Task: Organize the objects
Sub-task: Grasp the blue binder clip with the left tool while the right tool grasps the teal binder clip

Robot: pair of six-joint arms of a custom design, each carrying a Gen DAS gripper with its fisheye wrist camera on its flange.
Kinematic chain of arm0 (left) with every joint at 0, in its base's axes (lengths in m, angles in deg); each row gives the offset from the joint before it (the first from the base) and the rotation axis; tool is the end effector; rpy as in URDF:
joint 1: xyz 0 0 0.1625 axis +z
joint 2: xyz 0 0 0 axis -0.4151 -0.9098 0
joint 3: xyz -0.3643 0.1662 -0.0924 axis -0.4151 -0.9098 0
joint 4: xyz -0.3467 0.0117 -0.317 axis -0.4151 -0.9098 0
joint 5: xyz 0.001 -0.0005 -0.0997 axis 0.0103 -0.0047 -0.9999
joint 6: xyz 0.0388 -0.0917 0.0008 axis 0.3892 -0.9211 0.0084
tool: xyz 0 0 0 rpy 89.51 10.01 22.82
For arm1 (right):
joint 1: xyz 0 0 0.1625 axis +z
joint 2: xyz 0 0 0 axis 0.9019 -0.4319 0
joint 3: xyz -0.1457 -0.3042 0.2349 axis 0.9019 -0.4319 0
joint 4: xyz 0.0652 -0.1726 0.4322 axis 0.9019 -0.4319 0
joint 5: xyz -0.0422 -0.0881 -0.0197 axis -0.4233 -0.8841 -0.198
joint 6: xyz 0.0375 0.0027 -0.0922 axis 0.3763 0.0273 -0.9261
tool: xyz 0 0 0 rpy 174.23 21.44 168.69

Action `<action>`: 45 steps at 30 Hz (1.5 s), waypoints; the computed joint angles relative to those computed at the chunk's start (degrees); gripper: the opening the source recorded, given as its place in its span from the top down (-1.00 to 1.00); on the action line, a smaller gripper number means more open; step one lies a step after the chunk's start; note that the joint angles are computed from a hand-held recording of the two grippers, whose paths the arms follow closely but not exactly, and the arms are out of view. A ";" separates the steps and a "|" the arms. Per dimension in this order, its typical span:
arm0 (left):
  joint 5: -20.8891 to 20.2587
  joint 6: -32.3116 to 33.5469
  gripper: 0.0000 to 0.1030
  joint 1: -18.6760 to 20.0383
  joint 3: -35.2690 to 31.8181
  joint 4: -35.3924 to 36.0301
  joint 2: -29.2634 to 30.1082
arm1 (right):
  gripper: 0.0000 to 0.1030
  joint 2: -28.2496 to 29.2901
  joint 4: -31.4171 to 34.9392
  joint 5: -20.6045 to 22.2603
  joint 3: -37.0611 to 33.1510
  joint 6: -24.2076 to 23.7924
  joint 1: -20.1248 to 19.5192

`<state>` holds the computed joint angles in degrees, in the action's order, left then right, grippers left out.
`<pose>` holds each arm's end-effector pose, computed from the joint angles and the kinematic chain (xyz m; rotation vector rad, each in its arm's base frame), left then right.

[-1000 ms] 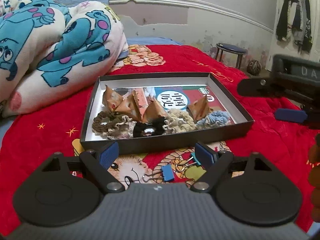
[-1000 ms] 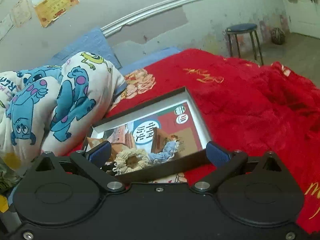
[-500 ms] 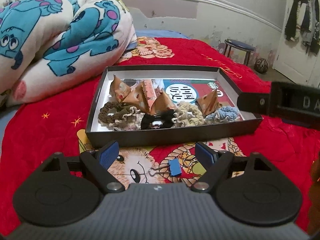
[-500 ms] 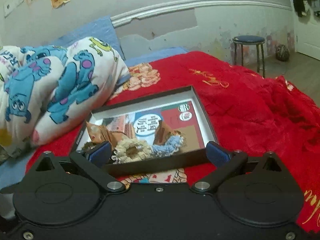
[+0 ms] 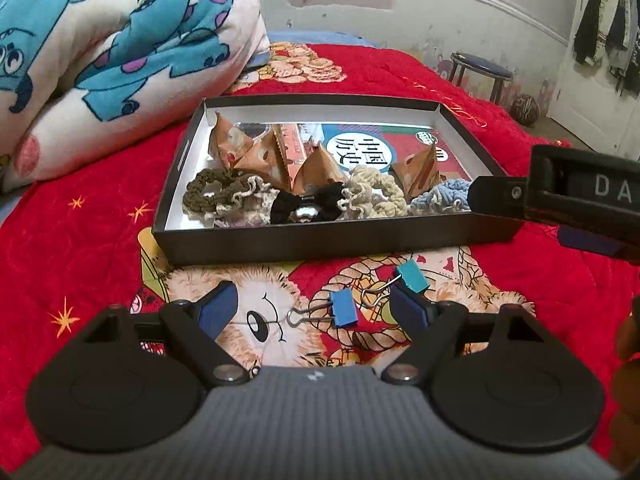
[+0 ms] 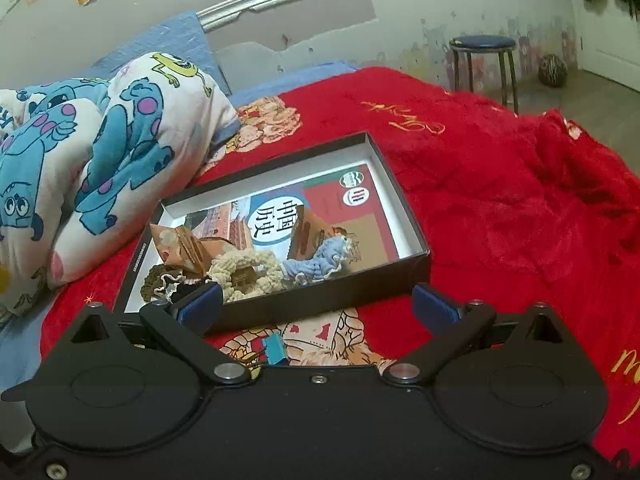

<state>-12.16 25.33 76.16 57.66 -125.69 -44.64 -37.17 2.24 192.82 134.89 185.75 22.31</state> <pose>-0.2998 -0.6747 -0.0451 1.0531 2.4111 -0.6457 0.0473 -0.5840 0.2455 -0.2593 -2.1372 1.3519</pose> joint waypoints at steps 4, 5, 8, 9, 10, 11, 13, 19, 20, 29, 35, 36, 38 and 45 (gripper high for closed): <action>0.44 -0.84 -0.74 0.01 -0.02 0.86 -0.02 | -0.97 0.67 0.93 -0.14 -0.60 0.53 -0.02; 0.33 -0.86 -0.74 0.01 0.09 0.88 -0.08 | -0.97 0.94 1.34 -0.02 -0.84 0.68 0.03; 0.33 -0.13 -0.74 -0.16 0.33 0.63 -0.13 | -0.97 1.62 2.21 0.16 -1.37 0.90 0.19; 0.57 0.18 -0.74 -0.26 0.38 0.35 -0.06 | -0.97 1.81 2.29 0.27 -1.50 0.76 0.27; 1.09 0.46 -0.74 -0.38 0.41 0.02 0.05 | -0.97 1.95 2.23 0.52 -1.58 0.54 0.37; 1.89 0.81 -0.74 -0.55 0.39 -0.24 0.25 | -0.97 2.05 2.07 0.67 -1.60 0.29 0.43; 2.40 1.12 -0.74 -0.59 0.35 -0.22 0.36 | -0.97 2.17 2.17 0.77 -1.72 0.35 0.45; 3.43 0.90 -0.74 -0.45 -0.29 0.11 1.02 | -0.97 2.58 2.85 1.33 -2.05 1.07 0.30; 3.60 1.04 -0.74 -0.42 -0.41 0.06 1.17 | -0.97 2.70 3.08 1.43 -2.19 1.32 0.25; 3.23 0.17 -0.67 0.26 -1.89 1.48 2.11 | -0.88 4.02 5.24 3.94 -3.82 2.26 -0.26; 2.81 0.95 -0.58 0.31 -1.87 1.48 2.61 | -0.76 5.03 9.14 2.78 -5.41 6.04 -1.34; 2.55 1.40 -0.55 0.31 -1.66 1.13 2.61 | -0.74 4.96 9.09 2.80 -5.33 6.28 -1.42; 2.21 2.17 -0.50 0.35 -1.65 0.44 2.83 | -0.70 5.01 9.17 2.97 -5.51 6.92 -1.62; 1.63 0.22 0.05 0.69 -2.19 0.90 3.42 | -0.59 4.91 9.35 2.78 -5.56 8.60 -1.98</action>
